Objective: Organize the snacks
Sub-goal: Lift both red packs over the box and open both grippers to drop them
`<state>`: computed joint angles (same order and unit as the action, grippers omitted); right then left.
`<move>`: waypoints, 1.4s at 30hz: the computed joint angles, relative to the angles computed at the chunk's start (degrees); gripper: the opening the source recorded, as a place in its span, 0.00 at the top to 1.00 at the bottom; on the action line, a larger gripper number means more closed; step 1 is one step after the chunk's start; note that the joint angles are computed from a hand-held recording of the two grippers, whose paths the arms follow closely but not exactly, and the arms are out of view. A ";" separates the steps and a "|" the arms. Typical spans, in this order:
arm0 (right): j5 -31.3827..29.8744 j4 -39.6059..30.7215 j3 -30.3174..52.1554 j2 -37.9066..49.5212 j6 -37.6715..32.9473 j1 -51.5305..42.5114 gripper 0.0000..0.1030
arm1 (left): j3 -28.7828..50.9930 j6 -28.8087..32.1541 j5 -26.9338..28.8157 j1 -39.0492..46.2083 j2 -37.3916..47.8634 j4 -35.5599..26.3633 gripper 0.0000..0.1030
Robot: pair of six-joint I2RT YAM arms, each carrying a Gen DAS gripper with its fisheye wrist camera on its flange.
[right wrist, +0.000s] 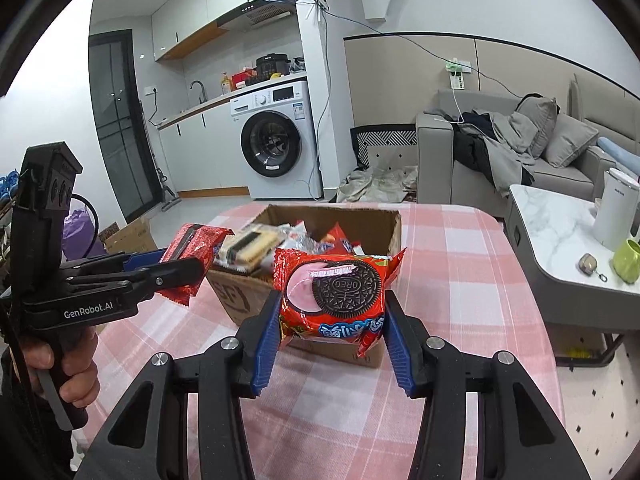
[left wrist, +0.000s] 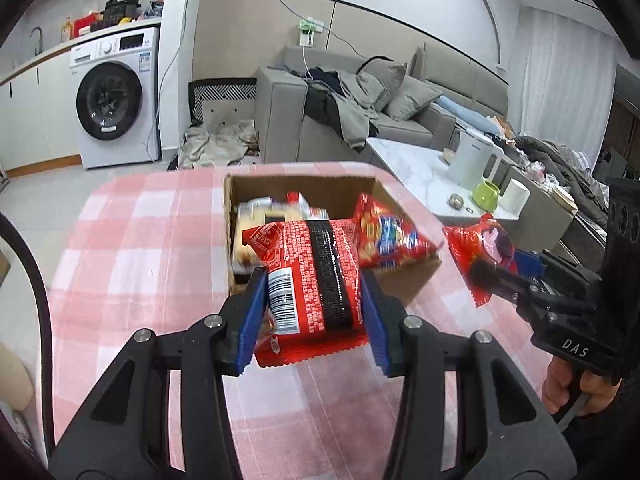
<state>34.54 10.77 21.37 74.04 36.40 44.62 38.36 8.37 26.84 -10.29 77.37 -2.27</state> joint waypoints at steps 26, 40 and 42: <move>-12.89 8.60 7.83 8.75 -10.07 -14.97 0.53 | 24.87 -3.39 -9.51 -9.17 22.84 2.16 0.59; -18.01 12.01 10.05 14.83 -11.99 -19.73 0.53 | 37.47 -4.41 -12.65 -10.98 35.85 1.28 0.59; -18.90 12.08 10.66 15.69 -12.37 -20.51 0.53 | 38.92 -4.62 -12.98 -11.23 37.51 1.23 0.59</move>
<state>15.65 22.85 32.02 89.73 24.04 24.11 77.28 3.76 13.86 -21.52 114.87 -1.04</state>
